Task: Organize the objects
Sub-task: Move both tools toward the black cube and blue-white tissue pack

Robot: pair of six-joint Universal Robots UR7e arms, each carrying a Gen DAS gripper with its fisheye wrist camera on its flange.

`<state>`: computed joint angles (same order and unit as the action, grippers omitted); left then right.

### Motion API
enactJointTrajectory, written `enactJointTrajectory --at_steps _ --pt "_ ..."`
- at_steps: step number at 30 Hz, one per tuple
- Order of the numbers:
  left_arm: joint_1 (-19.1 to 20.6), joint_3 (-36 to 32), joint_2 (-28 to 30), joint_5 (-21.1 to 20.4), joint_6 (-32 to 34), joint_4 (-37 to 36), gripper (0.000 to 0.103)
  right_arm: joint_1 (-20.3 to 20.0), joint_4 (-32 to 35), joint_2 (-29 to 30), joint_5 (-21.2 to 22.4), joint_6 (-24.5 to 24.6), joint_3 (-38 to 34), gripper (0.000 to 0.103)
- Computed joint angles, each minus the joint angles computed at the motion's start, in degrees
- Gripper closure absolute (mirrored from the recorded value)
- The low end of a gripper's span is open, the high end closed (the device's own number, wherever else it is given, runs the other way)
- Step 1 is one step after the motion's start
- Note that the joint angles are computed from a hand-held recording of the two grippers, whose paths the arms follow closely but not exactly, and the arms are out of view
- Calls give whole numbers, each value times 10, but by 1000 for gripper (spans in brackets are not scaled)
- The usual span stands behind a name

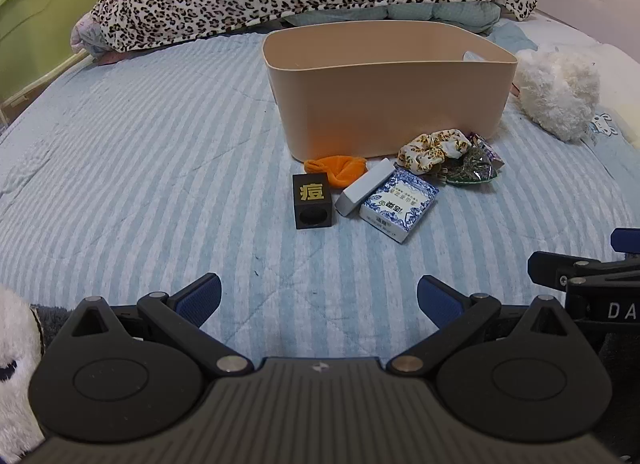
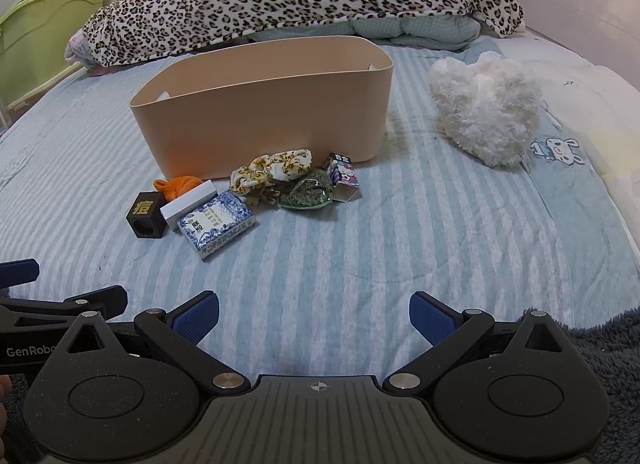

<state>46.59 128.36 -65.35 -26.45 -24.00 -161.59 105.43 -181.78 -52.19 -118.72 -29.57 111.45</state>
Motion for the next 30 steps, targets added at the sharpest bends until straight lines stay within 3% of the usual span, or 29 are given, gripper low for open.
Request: enactJointTrajectory --at_steps 5,19,24,30 --pt "9 -12 -3 4 -10 13 0 2 9 9 -4 0 -13 0" --pt "60 -66 19 -16 57 -13 0 5 47 57 -6 -10 -71 0" --pt "84 -89 23 -41 67 -18 0 4 78 76 -6 -7 -100 0" --pt "106 -123 43 -36 83 -8 0 3 124 100 -3 -14 -134 0"
